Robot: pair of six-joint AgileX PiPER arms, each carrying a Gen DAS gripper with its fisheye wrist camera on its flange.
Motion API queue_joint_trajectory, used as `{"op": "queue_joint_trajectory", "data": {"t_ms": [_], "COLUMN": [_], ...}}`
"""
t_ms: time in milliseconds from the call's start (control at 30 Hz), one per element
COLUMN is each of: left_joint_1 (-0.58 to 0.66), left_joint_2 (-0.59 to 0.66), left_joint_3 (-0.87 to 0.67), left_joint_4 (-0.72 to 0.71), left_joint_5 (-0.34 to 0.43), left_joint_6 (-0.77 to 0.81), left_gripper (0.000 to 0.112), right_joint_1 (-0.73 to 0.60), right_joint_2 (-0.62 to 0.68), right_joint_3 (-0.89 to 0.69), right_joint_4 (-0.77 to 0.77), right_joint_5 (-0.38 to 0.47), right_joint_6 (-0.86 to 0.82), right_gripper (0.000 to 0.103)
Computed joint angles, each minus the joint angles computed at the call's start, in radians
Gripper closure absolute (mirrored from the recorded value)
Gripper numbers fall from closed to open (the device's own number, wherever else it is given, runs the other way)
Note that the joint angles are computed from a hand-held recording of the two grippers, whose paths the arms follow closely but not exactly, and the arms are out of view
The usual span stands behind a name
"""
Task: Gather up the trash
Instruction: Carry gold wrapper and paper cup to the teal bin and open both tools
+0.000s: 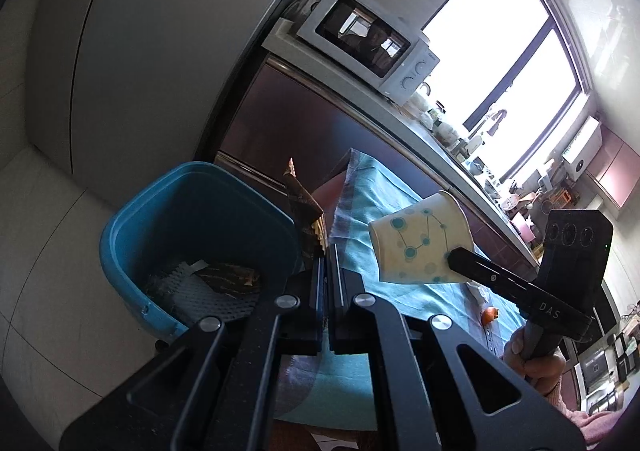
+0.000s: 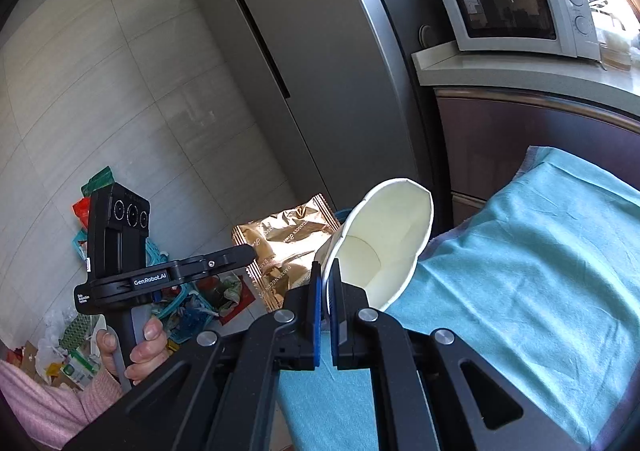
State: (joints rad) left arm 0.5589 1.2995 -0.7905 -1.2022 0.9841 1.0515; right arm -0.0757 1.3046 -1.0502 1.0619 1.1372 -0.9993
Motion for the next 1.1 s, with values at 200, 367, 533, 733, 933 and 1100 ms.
{"op": "queue_joint_trajectory", "data": {"t_ms": [200, 367, 533, 733, 933, 1100], "left_joint_1": [0.003, 0.0, -0.015, -0.048, -0.072, -0.076], "left_joint_2": [0.046, 0.087, 0.123, 0.17, 0.226, 0.282], "left_joint_3": [-0.015, -0.024, -0.022, -0.027, -0.042, -0.064], "left_joint_4": [0.008, 0.005, 0.008, 0.002, 0.003, 0.011], "left_joint_5": [-0.031, -0.063, -0.116, -0.178, -0.233, -0.249], "left_joint_6": [-0.002, 0.005, 0.007, 0.008, 0.009, 0.013], "left_gripper": [0.111, 0.111, 0.111, 0.111, 0.111, 0.111], "right_joint_1": [0.055, 0.121, 0.189, 0.266, 0.329, 0.376], "right_joint_2": [0.03, 0.057, 0.094, 0.139, 0.193, 0.242], "right_joint_3": [-0.023, -0.044, -0.07, -0.101, -0.138, -0.176], "right_joint_4": [-0.021, -0.052, -0.095, -0.157, -0.218, -0.268], "right_joint_5": [-0.028, -0.07, -0.114, -0.161, -0.198, -0.216], "right_joint_6": [0.039, 0.077, 0.128, 0.191, 0.253, 0.311], "right_gripper": [0.1, 0.1, 0.1, 0.1, 0.1, 0.1]}}
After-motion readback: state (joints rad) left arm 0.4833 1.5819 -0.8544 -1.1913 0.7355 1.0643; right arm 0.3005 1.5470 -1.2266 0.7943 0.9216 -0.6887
